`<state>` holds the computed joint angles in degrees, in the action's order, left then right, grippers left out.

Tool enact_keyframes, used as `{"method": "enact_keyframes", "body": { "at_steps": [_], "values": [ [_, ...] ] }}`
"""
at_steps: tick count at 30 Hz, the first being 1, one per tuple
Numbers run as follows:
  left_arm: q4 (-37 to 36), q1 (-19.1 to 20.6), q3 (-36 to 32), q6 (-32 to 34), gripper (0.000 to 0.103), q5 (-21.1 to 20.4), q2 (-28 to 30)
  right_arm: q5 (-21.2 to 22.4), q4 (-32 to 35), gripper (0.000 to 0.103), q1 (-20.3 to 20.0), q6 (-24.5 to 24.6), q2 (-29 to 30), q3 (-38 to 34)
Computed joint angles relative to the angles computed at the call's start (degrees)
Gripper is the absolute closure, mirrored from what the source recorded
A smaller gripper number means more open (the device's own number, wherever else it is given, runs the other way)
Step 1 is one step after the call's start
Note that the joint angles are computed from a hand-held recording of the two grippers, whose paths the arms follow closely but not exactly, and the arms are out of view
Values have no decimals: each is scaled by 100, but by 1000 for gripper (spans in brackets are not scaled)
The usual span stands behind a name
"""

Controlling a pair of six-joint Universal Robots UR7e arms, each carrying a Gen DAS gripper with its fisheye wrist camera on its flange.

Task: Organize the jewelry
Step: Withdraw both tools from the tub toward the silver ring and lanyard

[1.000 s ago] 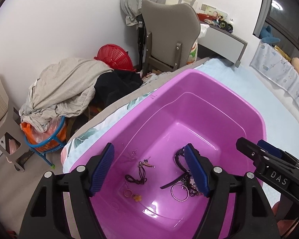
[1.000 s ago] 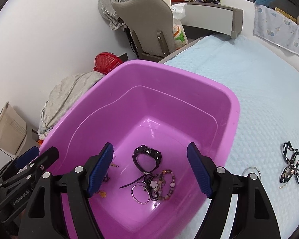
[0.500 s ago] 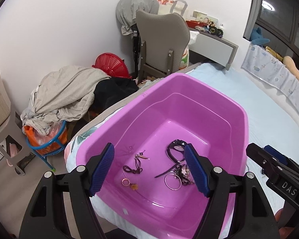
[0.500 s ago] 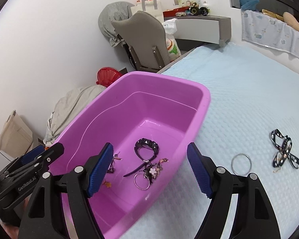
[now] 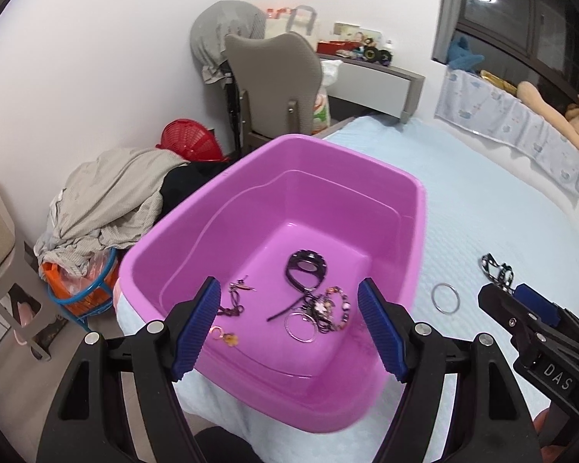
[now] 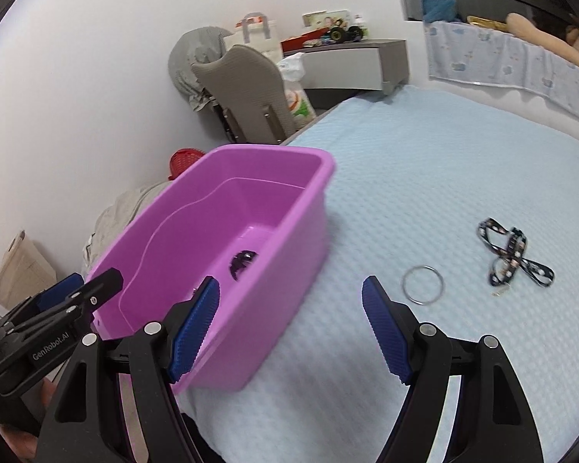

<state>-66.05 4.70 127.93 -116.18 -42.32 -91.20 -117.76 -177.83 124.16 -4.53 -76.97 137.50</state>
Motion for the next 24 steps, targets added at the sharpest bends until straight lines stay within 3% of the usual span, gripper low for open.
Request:
{"method": "enact_keyframes", "body": {
  "at_steps": [9, 24],
  "values": [
    [-596, -190, -149, 440, 30, 123, 577, -212, -148, 30, -256, -116, -1015, 622],
    [-2462, -229, -324, 1860, 28, 309, 1718, -473, 184, 30, -1121, -555, -3082, 1389]
  ]
}}
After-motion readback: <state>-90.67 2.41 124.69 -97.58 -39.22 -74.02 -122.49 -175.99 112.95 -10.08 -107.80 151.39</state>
